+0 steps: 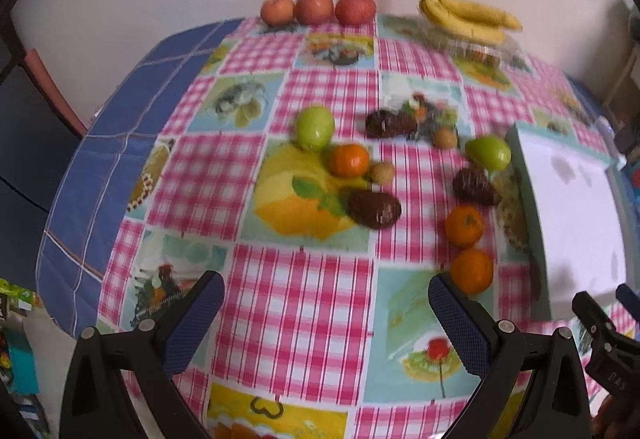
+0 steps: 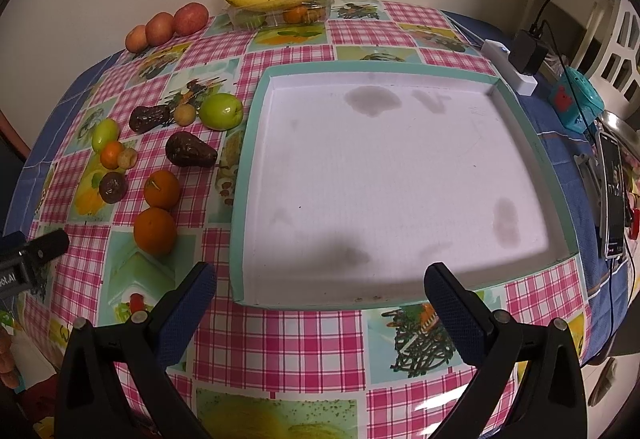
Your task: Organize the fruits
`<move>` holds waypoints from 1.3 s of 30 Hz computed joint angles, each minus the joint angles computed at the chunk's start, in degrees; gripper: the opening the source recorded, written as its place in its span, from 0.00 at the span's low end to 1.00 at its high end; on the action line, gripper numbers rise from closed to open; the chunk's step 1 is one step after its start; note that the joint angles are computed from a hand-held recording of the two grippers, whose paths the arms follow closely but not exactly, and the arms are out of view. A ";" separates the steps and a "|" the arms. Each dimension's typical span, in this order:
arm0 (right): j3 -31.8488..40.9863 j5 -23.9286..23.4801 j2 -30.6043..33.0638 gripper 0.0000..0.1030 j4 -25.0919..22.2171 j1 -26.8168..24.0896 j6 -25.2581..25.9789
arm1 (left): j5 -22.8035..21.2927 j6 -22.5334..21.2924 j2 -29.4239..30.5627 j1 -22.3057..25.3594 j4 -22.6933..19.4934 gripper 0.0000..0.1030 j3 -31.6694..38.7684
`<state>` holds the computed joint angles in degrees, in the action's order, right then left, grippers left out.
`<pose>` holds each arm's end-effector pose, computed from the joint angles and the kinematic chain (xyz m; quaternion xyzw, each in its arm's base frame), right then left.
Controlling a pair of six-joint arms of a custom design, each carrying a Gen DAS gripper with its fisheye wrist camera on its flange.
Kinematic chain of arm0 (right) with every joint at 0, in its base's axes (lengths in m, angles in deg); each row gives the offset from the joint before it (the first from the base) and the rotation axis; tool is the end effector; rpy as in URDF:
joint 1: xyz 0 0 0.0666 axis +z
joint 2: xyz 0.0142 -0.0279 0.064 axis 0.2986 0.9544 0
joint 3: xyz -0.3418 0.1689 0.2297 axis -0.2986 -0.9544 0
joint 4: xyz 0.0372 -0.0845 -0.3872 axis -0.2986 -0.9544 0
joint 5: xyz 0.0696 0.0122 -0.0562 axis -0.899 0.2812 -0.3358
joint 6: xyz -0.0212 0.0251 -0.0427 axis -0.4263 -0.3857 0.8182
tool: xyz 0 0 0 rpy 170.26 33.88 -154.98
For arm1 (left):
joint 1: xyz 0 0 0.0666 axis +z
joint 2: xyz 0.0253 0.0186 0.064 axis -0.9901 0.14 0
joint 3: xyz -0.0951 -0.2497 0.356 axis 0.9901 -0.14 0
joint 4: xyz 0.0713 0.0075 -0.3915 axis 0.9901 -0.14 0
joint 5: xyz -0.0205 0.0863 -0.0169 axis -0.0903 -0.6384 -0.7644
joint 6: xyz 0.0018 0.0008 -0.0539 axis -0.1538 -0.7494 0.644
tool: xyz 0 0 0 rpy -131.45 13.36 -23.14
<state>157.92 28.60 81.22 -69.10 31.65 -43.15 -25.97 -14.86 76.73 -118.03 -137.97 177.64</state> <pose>0.6125 0.1562 0.4104 -0.0975 0.9670 0.0446 0.2312 0.5845 -0.4090 0.4530 -0.1844 0.9560 0.0619 0.2195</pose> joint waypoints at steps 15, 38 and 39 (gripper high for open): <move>3.16 -5.62 0.49 1.00 4.19 0.92 -0.89 | -2.25 3.56 -2.86 3.14 8.19 1.00 -3.33; 18.11 -10.53 9.08 1.00 -0.39 4.11 -1.00 | 1.49 3.44 4.56 6.67 4.37 0.96 10.26; 18.57 -10.76 9.47 1.00 -0.35 4.14 -0.76 | 1.90 3.24 4.66 6.67 4.40 0.95 10.25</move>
